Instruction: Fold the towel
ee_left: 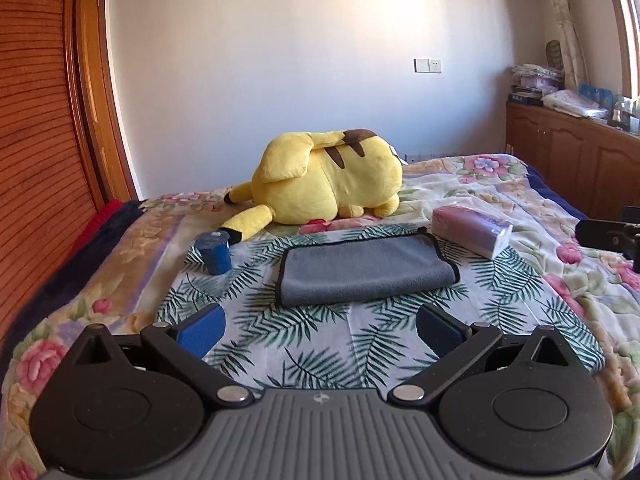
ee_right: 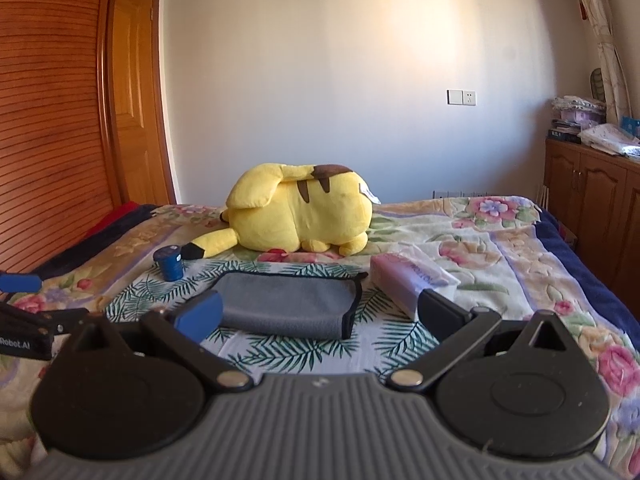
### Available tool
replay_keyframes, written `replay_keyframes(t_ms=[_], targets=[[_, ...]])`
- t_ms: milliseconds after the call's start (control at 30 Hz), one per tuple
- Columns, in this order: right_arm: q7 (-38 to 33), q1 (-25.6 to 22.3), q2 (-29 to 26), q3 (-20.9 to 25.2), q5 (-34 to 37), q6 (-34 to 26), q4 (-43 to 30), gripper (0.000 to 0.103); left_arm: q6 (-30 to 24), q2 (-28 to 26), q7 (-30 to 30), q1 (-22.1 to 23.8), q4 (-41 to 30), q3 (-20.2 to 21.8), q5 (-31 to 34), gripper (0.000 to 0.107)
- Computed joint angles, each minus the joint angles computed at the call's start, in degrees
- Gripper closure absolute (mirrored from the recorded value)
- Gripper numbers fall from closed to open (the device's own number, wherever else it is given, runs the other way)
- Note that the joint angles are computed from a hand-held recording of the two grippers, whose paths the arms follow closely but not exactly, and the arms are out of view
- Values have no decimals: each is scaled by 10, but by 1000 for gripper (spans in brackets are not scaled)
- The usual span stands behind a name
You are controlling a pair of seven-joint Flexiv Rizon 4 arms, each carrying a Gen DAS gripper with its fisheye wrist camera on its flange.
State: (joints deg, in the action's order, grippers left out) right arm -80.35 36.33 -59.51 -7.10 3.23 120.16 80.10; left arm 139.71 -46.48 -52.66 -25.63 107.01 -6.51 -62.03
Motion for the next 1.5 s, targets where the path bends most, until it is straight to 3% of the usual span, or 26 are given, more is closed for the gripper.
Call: replay_keyframes(t_ms=[867,1200,1500], targets=[[-15,22,-3,5,28,19,62,0,12,-37,-107,-6,55,7,45,4],[-17,16,-16,13,32,45,55,0,68,-42,-148,1,59,11,73,4],[-40,22,-21,13,57,72,48,0,112,-47,-144,9,59,7,91,4]])
